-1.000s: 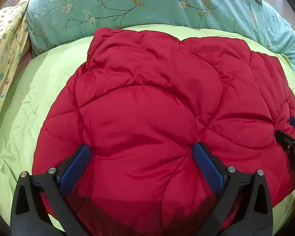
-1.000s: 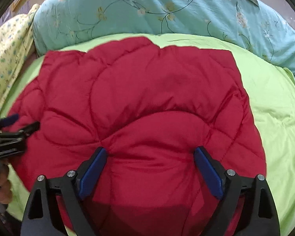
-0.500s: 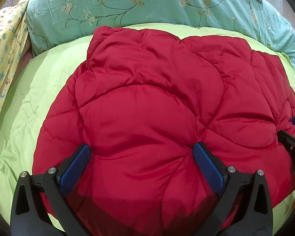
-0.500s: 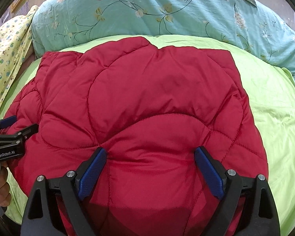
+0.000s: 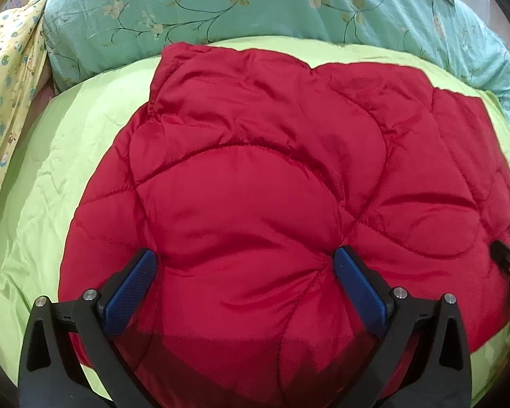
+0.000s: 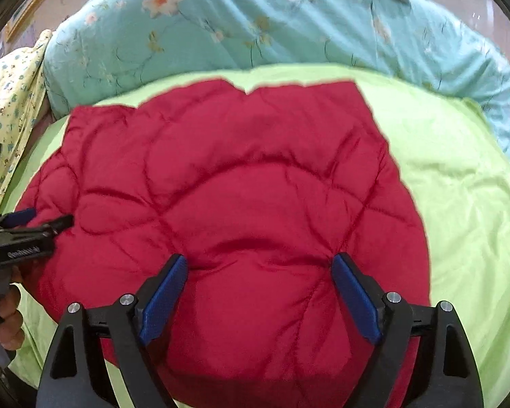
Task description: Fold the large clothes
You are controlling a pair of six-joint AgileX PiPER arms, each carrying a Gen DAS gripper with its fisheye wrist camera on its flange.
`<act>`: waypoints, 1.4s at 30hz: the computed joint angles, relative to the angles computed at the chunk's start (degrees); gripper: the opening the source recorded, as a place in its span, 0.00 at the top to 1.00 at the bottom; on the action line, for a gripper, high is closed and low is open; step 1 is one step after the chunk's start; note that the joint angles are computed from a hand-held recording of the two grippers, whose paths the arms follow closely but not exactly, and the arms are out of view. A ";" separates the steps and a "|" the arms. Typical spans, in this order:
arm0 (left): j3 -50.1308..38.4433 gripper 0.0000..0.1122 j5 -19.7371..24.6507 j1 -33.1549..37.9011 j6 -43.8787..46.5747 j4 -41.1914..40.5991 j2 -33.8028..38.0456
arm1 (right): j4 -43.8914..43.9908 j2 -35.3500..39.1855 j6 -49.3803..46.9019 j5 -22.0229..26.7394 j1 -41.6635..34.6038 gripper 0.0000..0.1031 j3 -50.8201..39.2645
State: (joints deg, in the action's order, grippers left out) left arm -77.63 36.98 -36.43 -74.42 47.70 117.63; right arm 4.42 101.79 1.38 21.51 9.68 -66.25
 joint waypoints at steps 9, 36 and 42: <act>10.67 0.08 -3.41 -0.72 -10.09 5.86 -6.54 | 2.54 0.49 -2.02 0.15 -0.50 0.13 -0.18; 22.80 0.08 7.52 -14.79 -17.23 6.32 -17.95 | 17.30 -21.15 -17.00 12.79 -2.03 0.11 13.16; 21.67 0.08 12.90 -18.92 -16.05 4.58 -18.21 | 12.57 -24.49 -13.13 15.18 0.74 0.11 15.40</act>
State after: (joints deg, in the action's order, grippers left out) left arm -55.95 49.88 -55.35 -90.47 52.28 99.42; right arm 16.99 77.30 -11.74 36.69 10.43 -50.85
